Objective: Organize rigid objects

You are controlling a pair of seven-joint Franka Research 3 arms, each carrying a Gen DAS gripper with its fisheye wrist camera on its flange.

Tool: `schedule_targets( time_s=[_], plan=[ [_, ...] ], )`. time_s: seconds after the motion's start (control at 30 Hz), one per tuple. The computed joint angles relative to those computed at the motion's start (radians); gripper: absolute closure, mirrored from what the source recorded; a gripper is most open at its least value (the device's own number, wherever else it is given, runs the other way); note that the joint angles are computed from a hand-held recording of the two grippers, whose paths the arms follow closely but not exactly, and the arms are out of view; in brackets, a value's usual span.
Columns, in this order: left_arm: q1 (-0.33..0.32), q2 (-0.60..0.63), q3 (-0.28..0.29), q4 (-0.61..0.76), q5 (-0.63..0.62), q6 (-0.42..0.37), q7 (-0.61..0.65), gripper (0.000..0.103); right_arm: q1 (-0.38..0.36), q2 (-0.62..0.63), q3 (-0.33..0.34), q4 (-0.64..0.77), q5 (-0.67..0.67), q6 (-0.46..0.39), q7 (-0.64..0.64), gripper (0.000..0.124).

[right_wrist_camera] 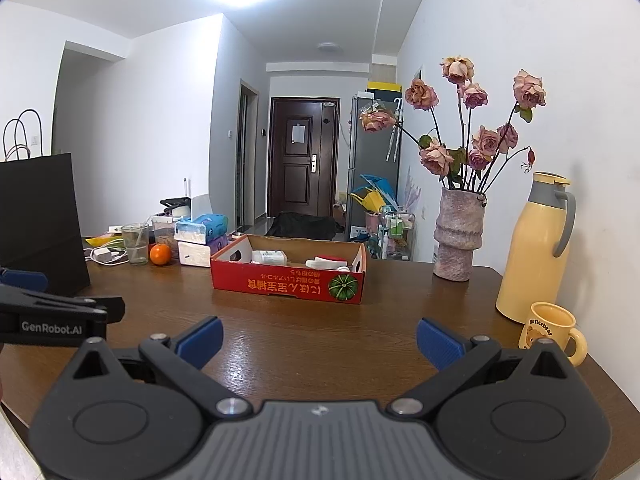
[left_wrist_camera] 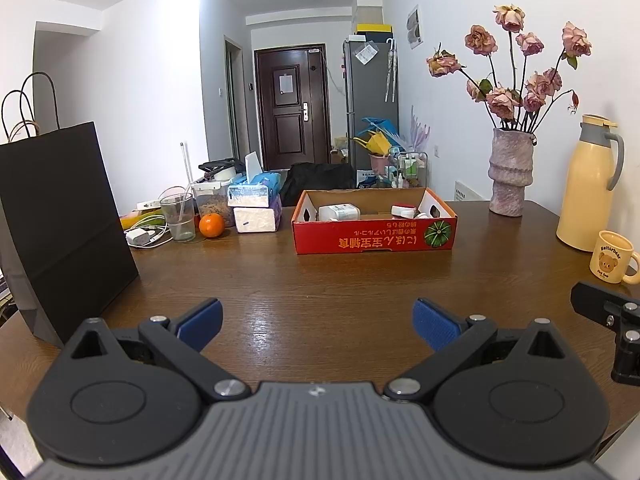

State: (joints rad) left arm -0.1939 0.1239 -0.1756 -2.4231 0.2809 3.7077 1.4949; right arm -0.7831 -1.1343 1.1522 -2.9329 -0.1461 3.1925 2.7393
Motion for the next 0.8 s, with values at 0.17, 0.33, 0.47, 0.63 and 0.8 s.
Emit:
schedule_targets(
  time_s=[0.17, 0.33, 0.47, 0.63, 0.8],
  plan=[
    [-0.002, 0.001, 0.000, 0.001, -0.003, -0.005, 0.007, 0.000, -0.004, 0.005, -0.003, 0.002, -0.004, -0.006, 0.001, 0.021],
    [-0.005, 0.002, -0.001, 0.004, -0.007, -0.007, 0.012, 0.000, -0.006, 0.005, -0.003, 0.003, -0.005, -0.004, 0.002, 0.021],
    [-0.008, 0.003, -0.001, 0.004, -0.014, -0.010, 0.014, 0.000, -0.010, 0.007, -0.004, 0.004, -0.005, -0.003, -0.001, 0.021],
    [-0.009, 0.003, -0.001, 0.005, -0.014, -0.012, 0.015, 0.000, -0.009, 0.008, -0.004, 0.004, -0.004, -0.003, -0.002, 0.021],
    [-0.003, 0.007, -0.002, 0.010, 0.002, -0.014, 0.000, 0.000, -0.013, 0.011, -0.005, 0.004, -0.004, -0.001, -0.004, 0.021]
  ],
)
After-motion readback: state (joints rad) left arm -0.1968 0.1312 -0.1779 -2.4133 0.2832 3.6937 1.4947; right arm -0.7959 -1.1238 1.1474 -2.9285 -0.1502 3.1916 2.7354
